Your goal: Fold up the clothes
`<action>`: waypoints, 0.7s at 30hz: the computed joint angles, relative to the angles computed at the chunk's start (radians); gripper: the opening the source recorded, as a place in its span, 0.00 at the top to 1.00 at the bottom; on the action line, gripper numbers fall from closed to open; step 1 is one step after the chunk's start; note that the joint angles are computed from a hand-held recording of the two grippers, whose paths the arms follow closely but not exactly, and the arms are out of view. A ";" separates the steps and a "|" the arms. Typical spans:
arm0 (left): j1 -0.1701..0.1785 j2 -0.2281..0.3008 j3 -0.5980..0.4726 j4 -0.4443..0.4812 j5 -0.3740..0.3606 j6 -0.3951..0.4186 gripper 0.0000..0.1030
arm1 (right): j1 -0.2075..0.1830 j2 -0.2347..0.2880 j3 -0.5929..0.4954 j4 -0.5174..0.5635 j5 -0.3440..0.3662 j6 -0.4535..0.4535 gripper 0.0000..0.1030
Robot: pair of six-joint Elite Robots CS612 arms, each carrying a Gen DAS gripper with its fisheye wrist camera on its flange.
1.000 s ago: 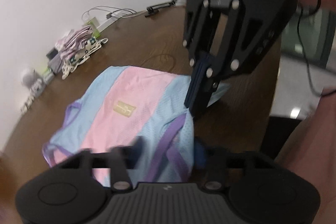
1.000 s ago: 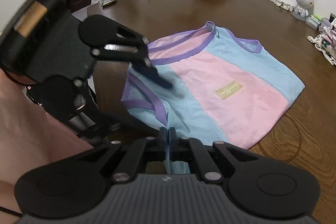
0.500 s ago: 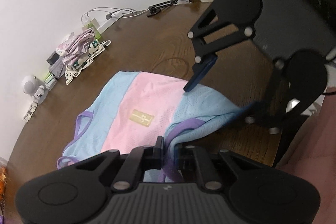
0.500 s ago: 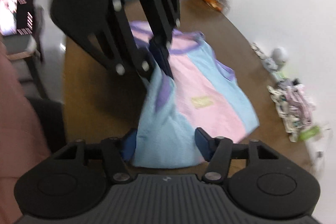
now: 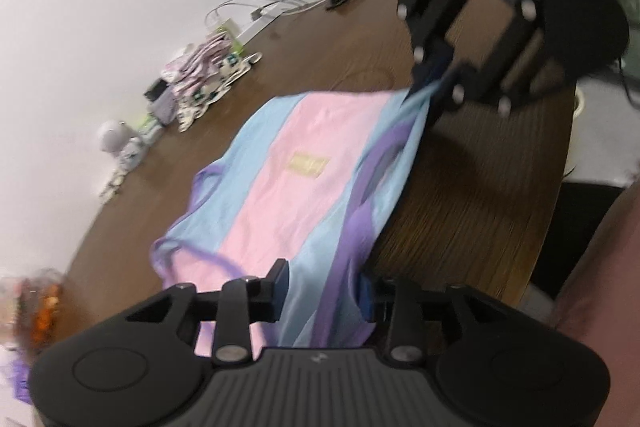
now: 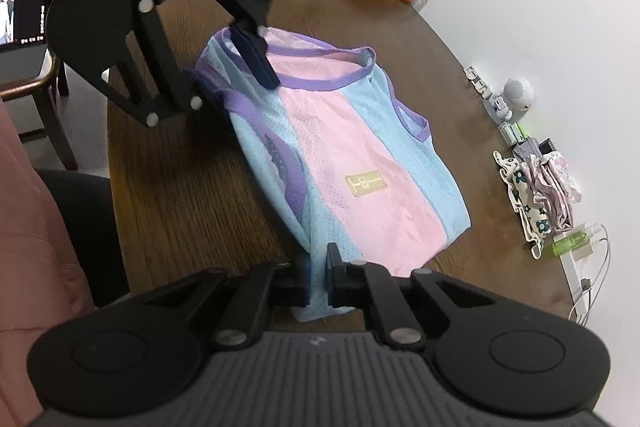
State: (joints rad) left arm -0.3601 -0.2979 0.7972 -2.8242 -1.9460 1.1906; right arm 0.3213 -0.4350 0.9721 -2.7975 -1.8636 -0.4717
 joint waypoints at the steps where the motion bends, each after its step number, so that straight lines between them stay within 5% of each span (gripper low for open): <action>1: 0.001 -0.001 0.007 -0.018 0.013 0.009 0.66 | 0.000 -0.002 0.002 0.000 0.004 0.003 0.94; 13: 0.011 0.009 0.058 -0.213 0.073 0.117 0.69 | 0.000 -0.010 0.014 -0.022 0.018 0.017 0.94; 16: 0.014 0.012 0.063 -0.236 0.058 0.139 0.89 | -0.002 -0.011 0.015 -0.026 0.023 0.024 0.94; 21: 0.016 0.005 0.065 -0.206 0.049 0.164 0.97 | -0.005 -0.016 0.021 -0.015 0.039 0.041 0.94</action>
State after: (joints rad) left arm -0.3442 -0.2930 0.8619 -3.0304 -1.8975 1.3543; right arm 0.3167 -0.4505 0.9927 -2.8128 -1.8249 -0.4306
